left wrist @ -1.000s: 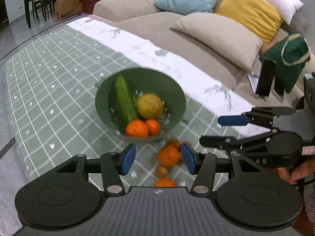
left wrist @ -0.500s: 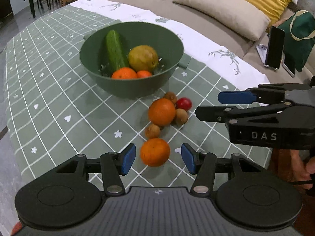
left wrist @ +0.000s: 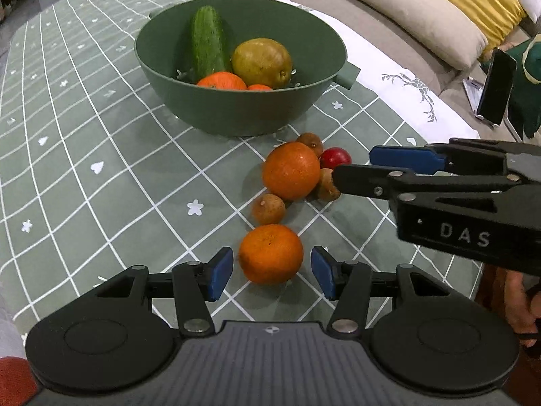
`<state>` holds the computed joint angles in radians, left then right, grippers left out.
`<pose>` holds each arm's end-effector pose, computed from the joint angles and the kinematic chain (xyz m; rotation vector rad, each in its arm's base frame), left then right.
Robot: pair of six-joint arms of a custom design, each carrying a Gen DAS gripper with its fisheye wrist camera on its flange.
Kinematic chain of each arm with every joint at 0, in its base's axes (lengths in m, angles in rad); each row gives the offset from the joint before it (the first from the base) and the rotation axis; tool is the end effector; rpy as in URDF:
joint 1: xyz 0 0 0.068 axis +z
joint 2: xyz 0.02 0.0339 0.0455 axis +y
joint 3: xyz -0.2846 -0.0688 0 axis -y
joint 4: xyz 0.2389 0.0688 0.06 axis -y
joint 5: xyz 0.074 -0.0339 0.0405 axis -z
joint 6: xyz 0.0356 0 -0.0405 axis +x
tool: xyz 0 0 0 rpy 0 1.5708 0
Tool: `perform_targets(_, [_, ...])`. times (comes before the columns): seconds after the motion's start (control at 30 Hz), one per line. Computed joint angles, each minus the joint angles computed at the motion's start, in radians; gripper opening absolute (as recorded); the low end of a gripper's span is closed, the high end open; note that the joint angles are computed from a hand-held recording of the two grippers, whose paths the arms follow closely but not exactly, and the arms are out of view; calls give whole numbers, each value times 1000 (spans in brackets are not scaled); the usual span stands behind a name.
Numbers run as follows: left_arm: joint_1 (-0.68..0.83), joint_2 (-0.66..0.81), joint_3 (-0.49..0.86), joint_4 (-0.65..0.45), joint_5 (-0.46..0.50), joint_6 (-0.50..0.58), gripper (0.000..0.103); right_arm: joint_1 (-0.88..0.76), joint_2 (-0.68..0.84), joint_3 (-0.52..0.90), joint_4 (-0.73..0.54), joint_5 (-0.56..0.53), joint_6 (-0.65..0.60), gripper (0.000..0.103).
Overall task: Organize fruits
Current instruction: 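Grasp an orange with the left tool while the right tool grasps another orange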
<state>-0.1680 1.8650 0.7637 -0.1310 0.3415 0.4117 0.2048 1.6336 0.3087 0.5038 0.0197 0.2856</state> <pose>0.2936 -0.0619 0.0985 0.8596 2.6000 -0.4116 0.2242 0.0459 0.1002 0.1063 2.3994 0.2064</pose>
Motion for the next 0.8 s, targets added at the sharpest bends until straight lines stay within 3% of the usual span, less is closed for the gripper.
perform_targets(0.27, [9,54,45,-37,24,-9,50,-13,91,44,46,-43,7,39])
perform_targets(0.53, [40,57,89,-105,61,-12,48,-15,166,97,66,-84,28,39])
perform_targets(0.8, [70,41,124,-127,53,-30,48,7,211,150,38,-49,24,40])
